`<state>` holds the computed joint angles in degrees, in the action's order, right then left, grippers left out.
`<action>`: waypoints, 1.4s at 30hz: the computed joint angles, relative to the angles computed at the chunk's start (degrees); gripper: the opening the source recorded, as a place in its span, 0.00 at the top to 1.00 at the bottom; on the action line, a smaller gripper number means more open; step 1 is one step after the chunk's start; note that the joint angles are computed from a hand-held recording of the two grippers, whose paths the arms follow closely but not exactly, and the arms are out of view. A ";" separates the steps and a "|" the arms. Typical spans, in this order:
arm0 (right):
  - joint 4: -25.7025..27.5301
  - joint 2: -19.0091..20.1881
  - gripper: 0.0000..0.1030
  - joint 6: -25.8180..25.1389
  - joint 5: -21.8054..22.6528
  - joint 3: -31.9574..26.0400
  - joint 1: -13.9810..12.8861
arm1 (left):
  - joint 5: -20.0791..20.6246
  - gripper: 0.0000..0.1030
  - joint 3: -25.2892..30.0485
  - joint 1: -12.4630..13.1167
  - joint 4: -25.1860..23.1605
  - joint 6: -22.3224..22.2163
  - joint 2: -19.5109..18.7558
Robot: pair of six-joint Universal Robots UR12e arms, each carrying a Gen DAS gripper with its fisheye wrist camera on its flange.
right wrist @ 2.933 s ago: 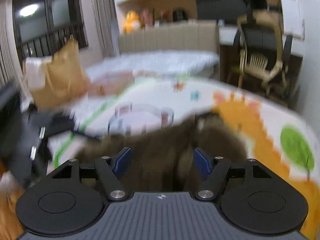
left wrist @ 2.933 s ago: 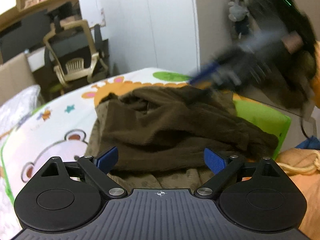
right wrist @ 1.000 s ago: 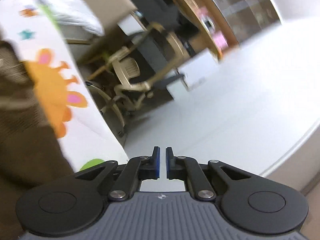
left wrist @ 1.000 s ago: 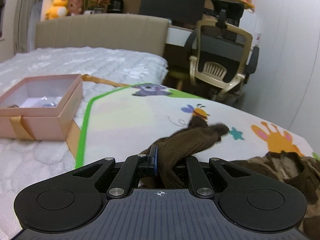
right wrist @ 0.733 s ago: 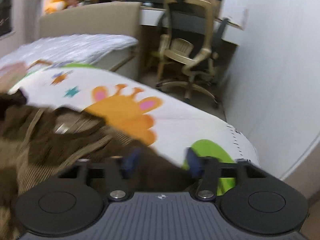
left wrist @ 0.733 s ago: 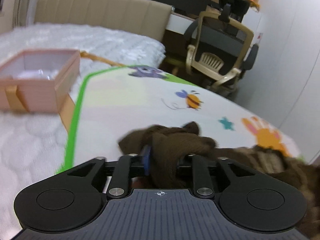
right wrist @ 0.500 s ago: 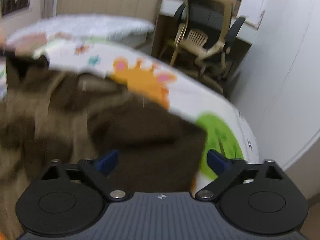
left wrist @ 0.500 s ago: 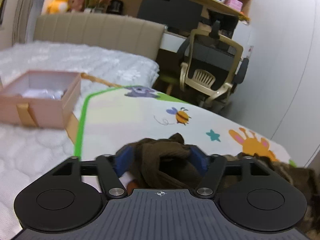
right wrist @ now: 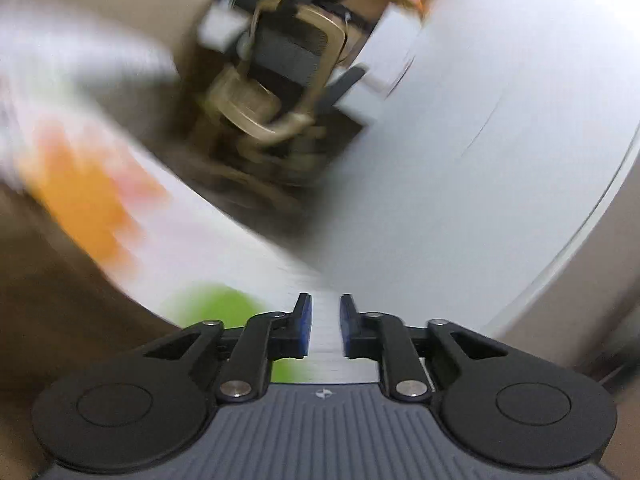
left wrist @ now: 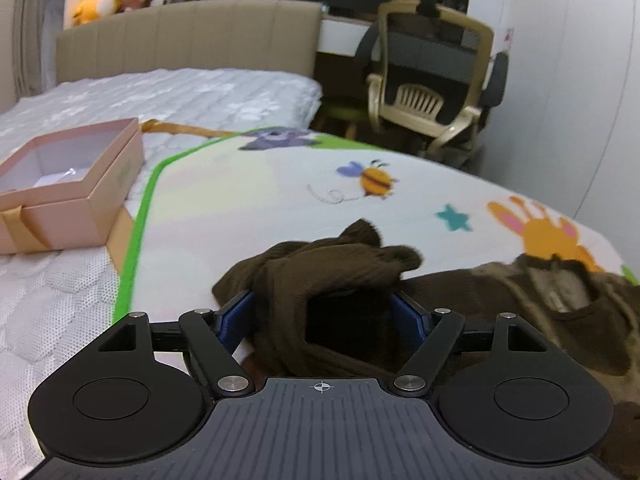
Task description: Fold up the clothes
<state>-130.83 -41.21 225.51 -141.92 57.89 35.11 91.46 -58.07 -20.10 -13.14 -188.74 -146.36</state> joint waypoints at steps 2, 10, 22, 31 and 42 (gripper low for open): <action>-12.00 -1.04 0.46 1.07 12.00 2.01 -0.64 | 0.99 0.24 2.01 -0.14 -2.04 0.55 -1.10; -17.29 6.66 0.73 2.17 37.80 -8.04 -3.25 | 4.24 0.89 4.69 -0.53 -0.70 3.48 -3.12; -7.82 17.75 0.62 0.26 24.99 -28.14 -3.76 | 11.14 0.79 5.91 1.21 0.72 -2.14 -3.54; -21.07 1.58 0.19 -3.04 12.40 0.59 2.65 | -17.56 0.18 -15.40 4.58 8.05 -6.14 8.65; -10.28 0.48 0.14 -0.83 13.55 3.64 8.18 | -25.25 0.09 -26.85 2.01 6.61 8.43 15.41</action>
